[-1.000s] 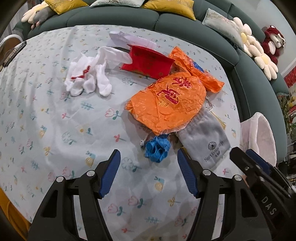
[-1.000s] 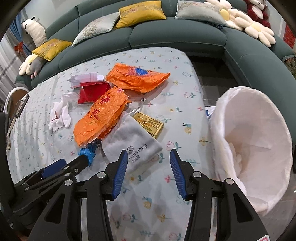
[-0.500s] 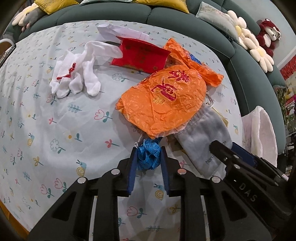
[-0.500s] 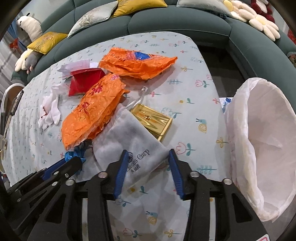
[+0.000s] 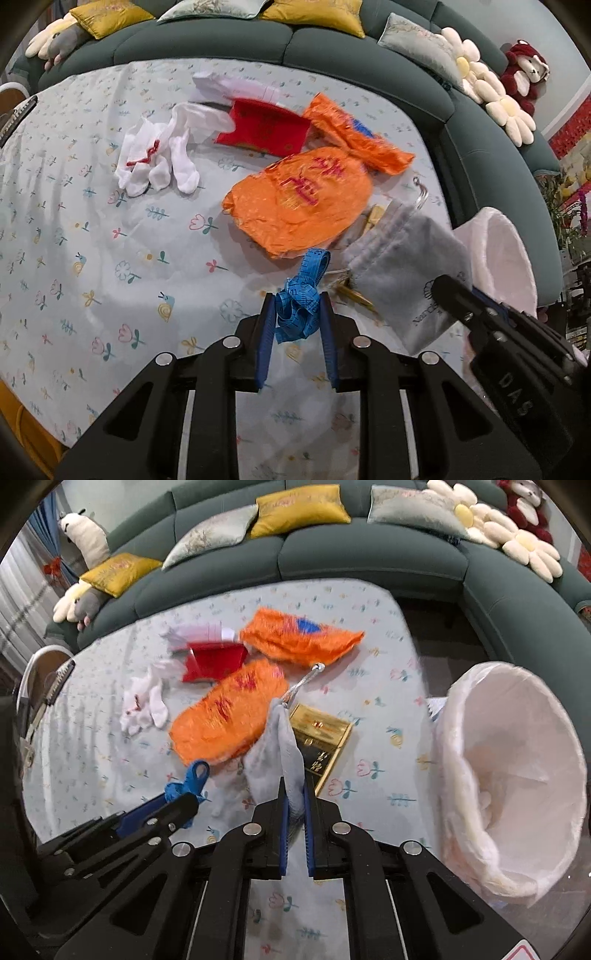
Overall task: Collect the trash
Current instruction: 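Grasp the grey pouch with the right gripper while the left gripper grasps the blue strap, then carry the grey pouch over the wastebasket with the right gripper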
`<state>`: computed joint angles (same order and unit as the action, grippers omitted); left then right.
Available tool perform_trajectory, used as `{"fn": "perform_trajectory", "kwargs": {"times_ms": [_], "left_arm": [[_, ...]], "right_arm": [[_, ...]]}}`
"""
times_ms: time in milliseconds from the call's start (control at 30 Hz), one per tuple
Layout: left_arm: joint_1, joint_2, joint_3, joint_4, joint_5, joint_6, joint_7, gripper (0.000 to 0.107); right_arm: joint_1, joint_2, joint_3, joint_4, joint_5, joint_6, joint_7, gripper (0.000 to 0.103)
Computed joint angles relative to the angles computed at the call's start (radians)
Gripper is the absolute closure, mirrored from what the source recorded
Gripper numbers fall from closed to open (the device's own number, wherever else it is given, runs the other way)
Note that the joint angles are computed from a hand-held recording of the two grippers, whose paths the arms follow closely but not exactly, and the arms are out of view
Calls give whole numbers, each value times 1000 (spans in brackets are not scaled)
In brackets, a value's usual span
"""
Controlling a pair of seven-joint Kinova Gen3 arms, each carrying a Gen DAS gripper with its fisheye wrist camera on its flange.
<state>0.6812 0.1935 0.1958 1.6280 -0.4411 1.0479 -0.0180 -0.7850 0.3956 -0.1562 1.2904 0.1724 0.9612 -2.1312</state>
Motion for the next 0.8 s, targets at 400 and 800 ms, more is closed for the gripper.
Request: {"fn": "perform_trajectory", "kwargs": {"times_ms": [400,800], "left_arm": [[118,42,25,-176,-112,144,23,85],[236,188,-24,-430,-136,230,-108,85]], "right_arm": [[29,-155,0,96,79,-33,-67,96],[158,-280,-22,217,91,-59,-74,96]]}}
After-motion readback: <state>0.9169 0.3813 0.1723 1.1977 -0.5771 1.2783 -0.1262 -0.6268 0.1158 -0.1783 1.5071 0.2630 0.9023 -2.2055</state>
